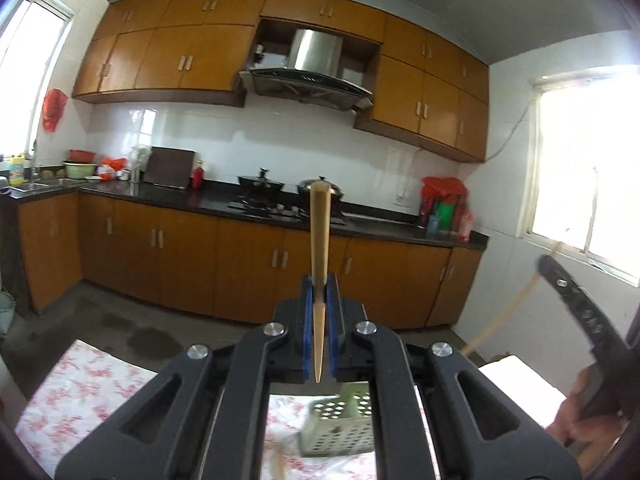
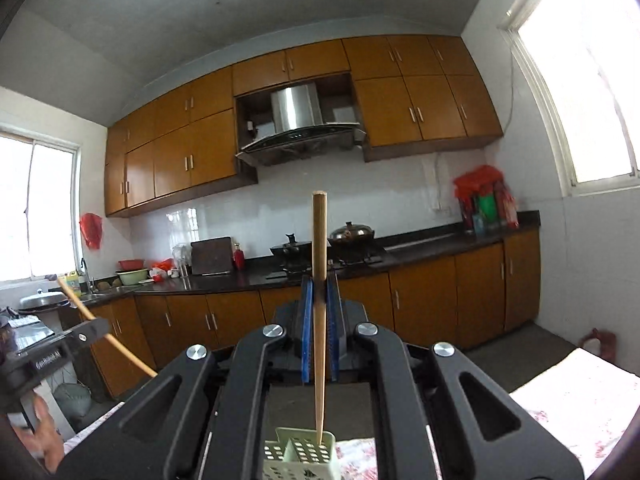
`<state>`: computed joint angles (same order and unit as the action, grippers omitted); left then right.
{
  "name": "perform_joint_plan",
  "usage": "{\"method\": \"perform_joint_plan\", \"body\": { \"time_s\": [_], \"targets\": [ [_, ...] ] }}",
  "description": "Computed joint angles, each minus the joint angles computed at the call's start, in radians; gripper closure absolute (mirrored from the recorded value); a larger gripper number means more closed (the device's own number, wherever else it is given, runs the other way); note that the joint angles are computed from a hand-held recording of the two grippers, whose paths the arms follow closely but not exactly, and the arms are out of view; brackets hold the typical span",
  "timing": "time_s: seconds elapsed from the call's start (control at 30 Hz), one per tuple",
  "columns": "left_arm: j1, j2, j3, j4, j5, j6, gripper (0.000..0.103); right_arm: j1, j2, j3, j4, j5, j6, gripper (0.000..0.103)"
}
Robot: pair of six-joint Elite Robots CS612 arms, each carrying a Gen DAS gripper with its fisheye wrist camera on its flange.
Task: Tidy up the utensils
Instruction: 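Lower the chopsticks into the green holder and open both tools, then move both tools back to the table and close each on a chopstick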
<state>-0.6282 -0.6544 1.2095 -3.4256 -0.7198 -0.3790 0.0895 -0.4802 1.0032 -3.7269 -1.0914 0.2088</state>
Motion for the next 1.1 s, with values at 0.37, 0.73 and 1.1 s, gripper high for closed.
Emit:
{"method": "perform_joint_plan", "body": {
  "time_s": [0.37, 0.73, 1.1],
  "targets": [
    [0.022, 0.084, -0.081, 0.176, -0.087, -0.115, 0.095, 0.004, 0.025, -0.02, 0.249, 0.026, -0.061, 0.095],
    [0.018, 0.031, 0.012, 0.164, -0.041, -0.175, 0.072, -0.014, -0.033, 0.079, 0.213, 0.031, -0.083, 0.063],
    [-0.022, -0.094, 0.29, 0.339, 0.055, -0.458, 0.056, -0.048, -0.088, 0.23, 0.526, -0.097, -0.28, 0.062]
  ]
}}
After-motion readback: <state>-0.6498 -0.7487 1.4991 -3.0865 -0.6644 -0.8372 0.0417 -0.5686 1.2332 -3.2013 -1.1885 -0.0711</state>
